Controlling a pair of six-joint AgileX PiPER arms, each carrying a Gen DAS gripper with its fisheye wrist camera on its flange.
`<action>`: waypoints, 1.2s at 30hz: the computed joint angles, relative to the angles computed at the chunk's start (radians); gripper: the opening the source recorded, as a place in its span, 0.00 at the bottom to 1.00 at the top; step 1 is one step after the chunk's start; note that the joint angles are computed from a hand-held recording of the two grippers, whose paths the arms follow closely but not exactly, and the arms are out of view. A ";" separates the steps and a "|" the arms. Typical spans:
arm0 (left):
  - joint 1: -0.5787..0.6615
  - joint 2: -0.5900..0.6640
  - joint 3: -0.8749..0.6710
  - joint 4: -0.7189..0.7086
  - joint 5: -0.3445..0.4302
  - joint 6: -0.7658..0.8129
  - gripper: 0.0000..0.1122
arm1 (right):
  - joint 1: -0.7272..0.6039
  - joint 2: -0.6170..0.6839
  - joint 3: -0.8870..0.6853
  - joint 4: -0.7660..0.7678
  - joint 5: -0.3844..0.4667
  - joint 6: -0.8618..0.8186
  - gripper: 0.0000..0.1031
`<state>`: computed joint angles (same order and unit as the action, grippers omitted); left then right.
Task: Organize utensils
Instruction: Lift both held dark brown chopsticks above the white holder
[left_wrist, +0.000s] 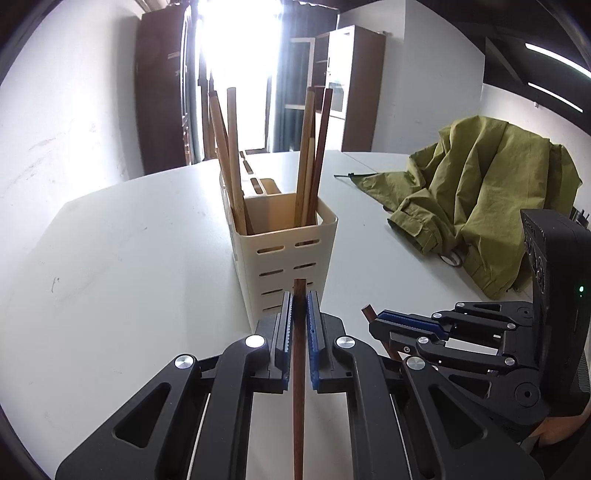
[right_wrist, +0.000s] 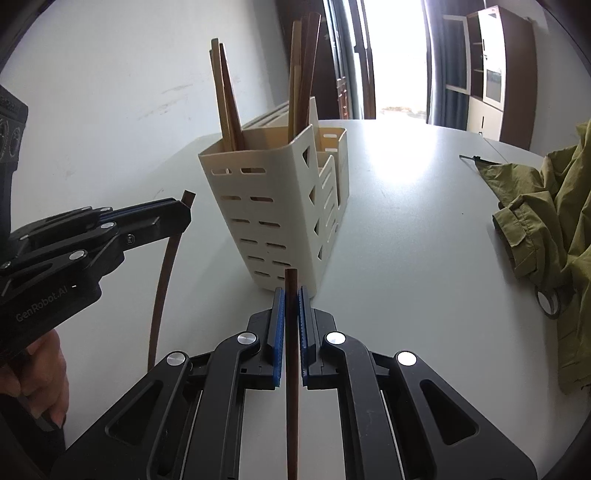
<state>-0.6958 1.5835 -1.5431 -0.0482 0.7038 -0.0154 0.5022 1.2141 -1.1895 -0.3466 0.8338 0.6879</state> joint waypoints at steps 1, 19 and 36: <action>-0.002 -0.011 0.005 0.002 -0.009 -0.008 0.06 | 0.000 -0.001 -0.010 -0.007 -0.004 0.007 0.08; -0.100 -0.170 0.057 0.441 -0.169 -0.412 0.06 | 0.103 -0.040 -0.140 -0.242 -0.016 0.135 0.07; -0.148 -0.177 0.024 0.845 -0.252 -0.823 0.06 | -0.006 -0.080 -0.161 -0.314 -0.292 0.151 0.07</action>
